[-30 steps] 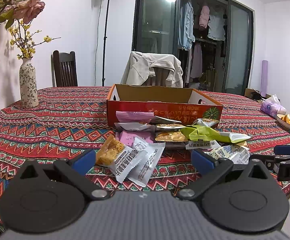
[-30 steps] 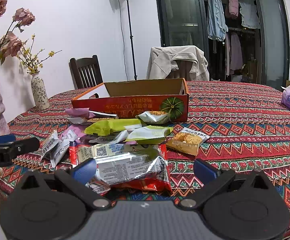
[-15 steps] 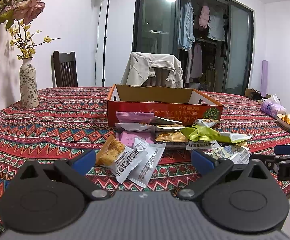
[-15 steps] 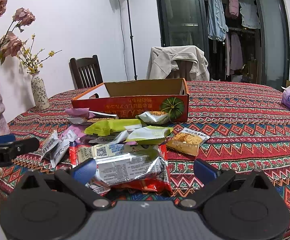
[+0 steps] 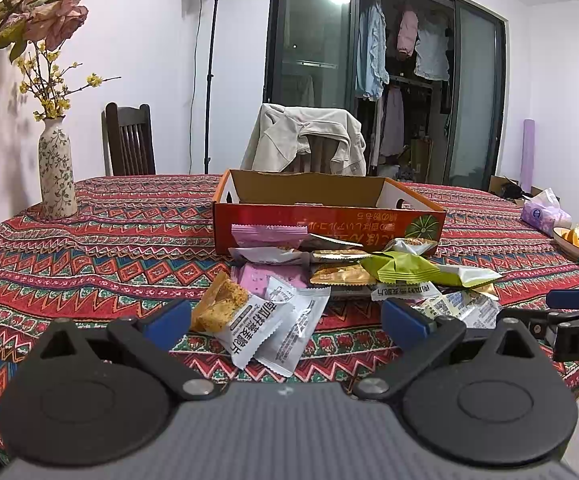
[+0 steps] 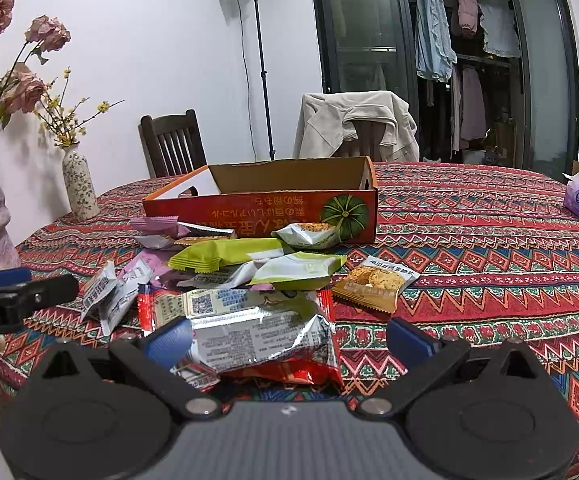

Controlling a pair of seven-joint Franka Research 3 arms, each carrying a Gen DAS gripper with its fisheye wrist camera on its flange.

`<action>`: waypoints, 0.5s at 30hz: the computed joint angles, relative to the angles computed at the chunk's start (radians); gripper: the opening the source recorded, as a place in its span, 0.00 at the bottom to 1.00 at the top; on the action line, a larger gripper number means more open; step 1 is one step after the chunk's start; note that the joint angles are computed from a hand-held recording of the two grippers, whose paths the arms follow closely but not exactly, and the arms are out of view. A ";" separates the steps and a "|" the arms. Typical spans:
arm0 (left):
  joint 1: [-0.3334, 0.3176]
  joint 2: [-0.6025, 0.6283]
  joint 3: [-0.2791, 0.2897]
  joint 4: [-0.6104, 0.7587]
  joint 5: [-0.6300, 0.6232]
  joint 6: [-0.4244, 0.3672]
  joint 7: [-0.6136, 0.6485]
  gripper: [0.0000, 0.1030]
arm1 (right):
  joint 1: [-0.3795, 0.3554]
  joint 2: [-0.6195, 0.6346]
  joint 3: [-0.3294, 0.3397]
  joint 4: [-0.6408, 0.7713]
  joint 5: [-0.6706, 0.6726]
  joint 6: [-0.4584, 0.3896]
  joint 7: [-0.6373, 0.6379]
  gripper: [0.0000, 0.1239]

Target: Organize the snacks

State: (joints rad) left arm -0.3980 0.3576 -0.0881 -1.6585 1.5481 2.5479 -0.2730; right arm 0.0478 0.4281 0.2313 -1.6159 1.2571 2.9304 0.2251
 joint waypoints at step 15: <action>0.002 -0.006 0.001 -0.008 -0.023 -0.020 0.005 1.00 | 0.012 0.016 -0.006 0.010 -0.066 -0.036 0.043 0.83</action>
State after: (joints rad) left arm -0.3960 0.3518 -0.0874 -1.6660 1.5250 2.5284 -0.2682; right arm 0.0596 0.4444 0.2254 -1.6055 1.1912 2.8947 0.2685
